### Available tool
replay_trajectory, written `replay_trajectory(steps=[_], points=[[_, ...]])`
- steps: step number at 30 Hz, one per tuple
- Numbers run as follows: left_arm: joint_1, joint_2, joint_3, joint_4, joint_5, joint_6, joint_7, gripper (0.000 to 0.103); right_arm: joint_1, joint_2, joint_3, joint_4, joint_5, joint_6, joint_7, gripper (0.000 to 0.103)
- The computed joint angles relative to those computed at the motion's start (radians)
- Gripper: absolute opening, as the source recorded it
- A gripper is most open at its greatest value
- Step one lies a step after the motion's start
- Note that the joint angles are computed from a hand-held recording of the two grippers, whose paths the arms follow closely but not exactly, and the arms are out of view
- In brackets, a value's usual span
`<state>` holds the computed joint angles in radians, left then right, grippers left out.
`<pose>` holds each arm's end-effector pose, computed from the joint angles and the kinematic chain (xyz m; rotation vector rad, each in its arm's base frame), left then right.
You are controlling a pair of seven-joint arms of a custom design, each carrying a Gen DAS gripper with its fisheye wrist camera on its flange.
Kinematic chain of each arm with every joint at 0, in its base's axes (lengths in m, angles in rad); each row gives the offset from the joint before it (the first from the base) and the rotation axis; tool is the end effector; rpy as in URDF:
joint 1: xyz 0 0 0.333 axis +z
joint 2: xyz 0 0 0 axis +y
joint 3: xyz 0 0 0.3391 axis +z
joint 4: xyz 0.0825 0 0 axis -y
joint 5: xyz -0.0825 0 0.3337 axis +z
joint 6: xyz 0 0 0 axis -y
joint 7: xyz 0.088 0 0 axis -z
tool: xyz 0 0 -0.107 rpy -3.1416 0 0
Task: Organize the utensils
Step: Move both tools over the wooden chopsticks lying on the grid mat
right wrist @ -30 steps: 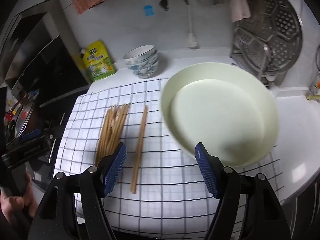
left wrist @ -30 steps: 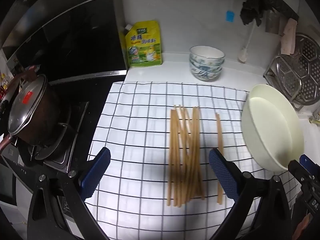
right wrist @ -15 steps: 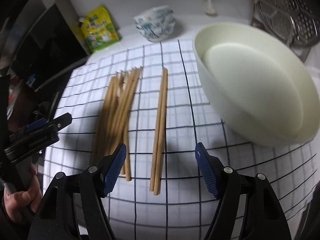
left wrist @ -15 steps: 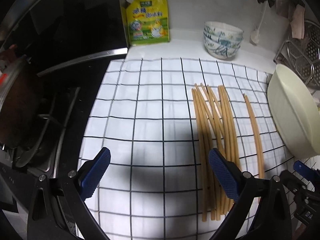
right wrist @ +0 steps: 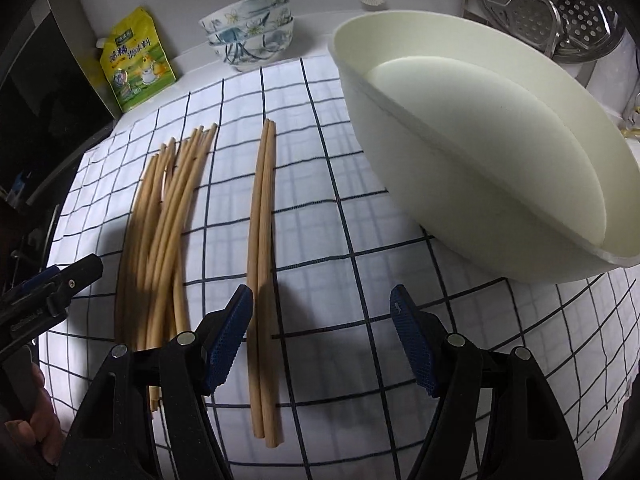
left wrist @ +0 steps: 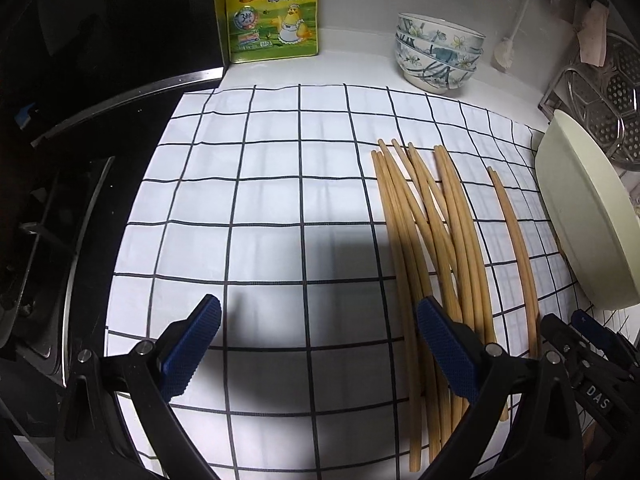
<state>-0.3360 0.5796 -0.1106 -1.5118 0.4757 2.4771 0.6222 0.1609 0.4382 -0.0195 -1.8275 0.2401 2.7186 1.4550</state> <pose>0.6441 -0.2907 0.4127 -2.1481 1.7329 -0.5032 0.6475 0.0852 0.3964 -1.9746 1.8513 -0.2970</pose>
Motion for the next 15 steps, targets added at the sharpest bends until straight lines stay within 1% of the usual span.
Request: replay_trajectory(steps=[2, 7, 11, 15], points=[[-0.004, 0.002, 0.001, 0.0, 0.005, -0.003, 0.004, 0.097, 0.006, 0.005, -0.005, 0.0, -0.01, 0.001, 0.005, 0.068], [-0.005, 0.006, -0.005, 0.001, 0.005, -0.016, 0.026, 0.097, 0.027, -0.011, -0.023, -0.031, -0.047, 0.036, 0.014, 0.068], [-0.006, 0.006, -0.006, -0.001, -0.002, -0.017, 0.029, 0.097, 0.017, -0.017, -0.019, -0.044, -0.045, 0.04, 0.011, 0.068], [-0.01, 0.015, -0.008, 0.012, -0.007, -0.045, 0.039, 0.097, 0.012, -0.015, -0.015, -0.041, -0.045, 0.035, 0.004, 0.068]])
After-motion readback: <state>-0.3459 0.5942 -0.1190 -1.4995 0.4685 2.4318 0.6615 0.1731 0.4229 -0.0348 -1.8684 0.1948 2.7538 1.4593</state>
